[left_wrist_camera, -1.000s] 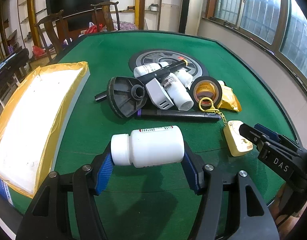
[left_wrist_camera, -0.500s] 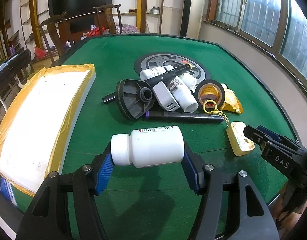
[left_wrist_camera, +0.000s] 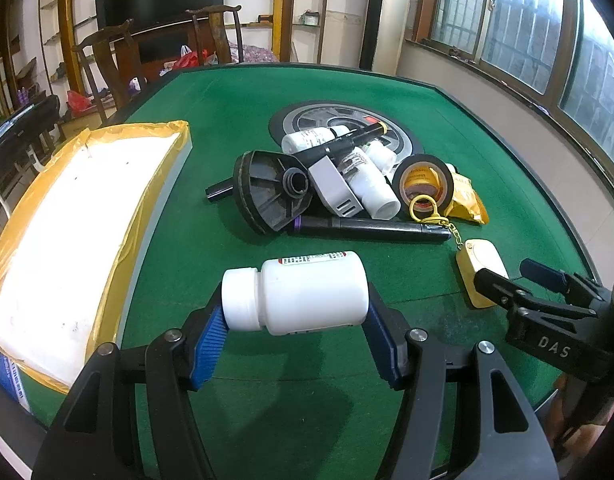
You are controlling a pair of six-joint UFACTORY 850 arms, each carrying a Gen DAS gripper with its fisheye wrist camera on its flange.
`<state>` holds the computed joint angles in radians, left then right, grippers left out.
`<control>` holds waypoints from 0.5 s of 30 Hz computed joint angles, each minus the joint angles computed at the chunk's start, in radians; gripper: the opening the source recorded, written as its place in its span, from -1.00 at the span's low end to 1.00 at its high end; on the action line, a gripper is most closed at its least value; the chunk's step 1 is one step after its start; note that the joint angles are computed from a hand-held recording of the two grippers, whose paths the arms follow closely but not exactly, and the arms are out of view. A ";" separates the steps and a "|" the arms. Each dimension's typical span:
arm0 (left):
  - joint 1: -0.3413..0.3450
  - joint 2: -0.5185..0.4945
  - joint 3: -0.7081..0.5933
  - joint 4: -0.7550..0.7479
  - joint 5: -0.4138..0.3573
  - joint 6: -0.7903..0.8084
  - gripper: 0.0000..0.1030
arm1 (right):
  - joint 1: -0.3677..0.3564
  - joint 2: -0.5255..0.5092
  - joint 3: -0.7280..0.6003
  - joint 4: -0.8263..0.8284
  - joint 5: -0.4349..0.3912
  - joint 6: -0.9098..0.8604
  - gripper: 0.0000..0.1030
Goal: Organize rigid objects
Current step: 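Lift the pill bottle with the left gripper while the right gripper lifts the keychain card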
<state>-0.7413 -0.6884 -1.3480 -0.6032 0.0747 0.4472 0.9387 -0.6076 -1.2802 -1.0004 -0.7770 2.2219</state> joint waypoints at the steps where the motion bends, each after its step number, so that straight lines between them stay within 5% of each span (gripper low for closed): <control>1: -0.001 -0.001 0.000 0.016 -0.001 -0.014 0.20 | -0.005 -0.010 -0.014 0.026 -0.002 -0.035 0.45; 5: -0.001 -0.006 -0.004 0.057 -0.009 -0.050 0.20 | -0.029 -0.042 -0.055 0.131 0.005 -0.149 0.43; 9: -0.002 -0.006 -0.004 0.046 -0.005 -0.036 0.20 | -0.031 -0.038 -0.046 0.131 0.010 -0.128 -0.19; 15: -0.004 0.003 0.009 0.008 0.013 0.006 0.20 | 0.004 0.013 0.032 0.002 0.043 0.061 -0.19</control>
<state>-0.7449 -0.6853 -1.3385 -0.5952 0.0875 0.4534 0.9428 -0.5943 -1.2478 -0.9980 -0.7337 2.2833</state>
